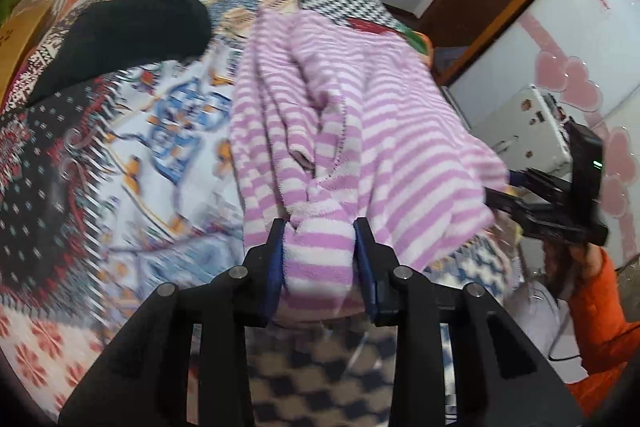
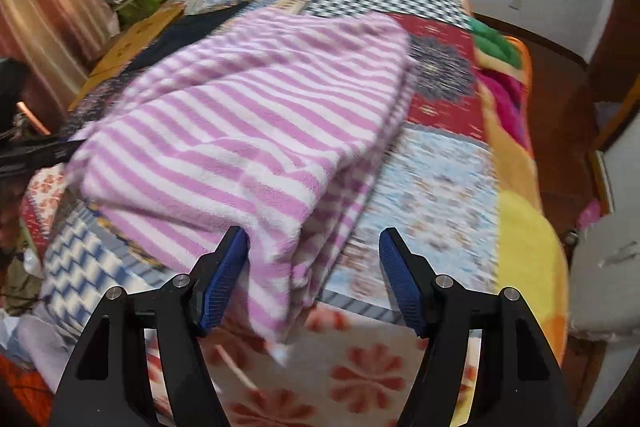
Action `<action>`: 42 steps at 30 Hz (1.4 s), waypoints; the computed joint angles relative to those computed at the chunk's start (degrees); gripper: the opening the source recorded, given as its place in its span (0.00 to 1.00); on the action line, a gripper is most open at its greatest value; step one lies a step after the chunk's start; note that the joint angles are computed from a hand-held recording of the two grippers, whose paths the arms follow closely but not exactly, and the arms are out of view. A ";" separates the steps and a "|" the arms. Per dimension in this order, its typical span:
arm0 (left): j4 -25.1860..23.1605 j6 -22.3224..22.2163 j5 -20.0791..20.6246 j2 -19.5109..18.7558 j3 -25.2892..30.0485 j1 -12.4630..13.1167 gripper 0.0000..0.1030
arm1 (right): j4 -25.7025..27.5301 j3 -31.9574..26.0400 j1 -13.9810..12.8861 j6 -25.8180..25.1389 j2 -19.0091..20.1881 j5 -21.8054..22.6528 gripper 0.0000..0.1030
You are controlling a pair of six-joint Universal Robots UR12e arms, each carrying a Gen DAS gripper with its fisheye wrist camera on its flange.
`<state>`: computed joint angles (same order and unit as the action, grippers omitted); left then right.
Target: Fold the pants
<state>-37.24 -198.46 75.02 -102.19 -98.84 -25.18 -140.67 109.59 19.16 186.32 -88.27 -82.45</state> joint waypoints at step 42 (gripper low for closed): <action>-11.59 11.73 1.33 -21.02 28.61 2.48 0.18 | -11.68 -7.88 -6.20 6.55 12.30 13.90 0.19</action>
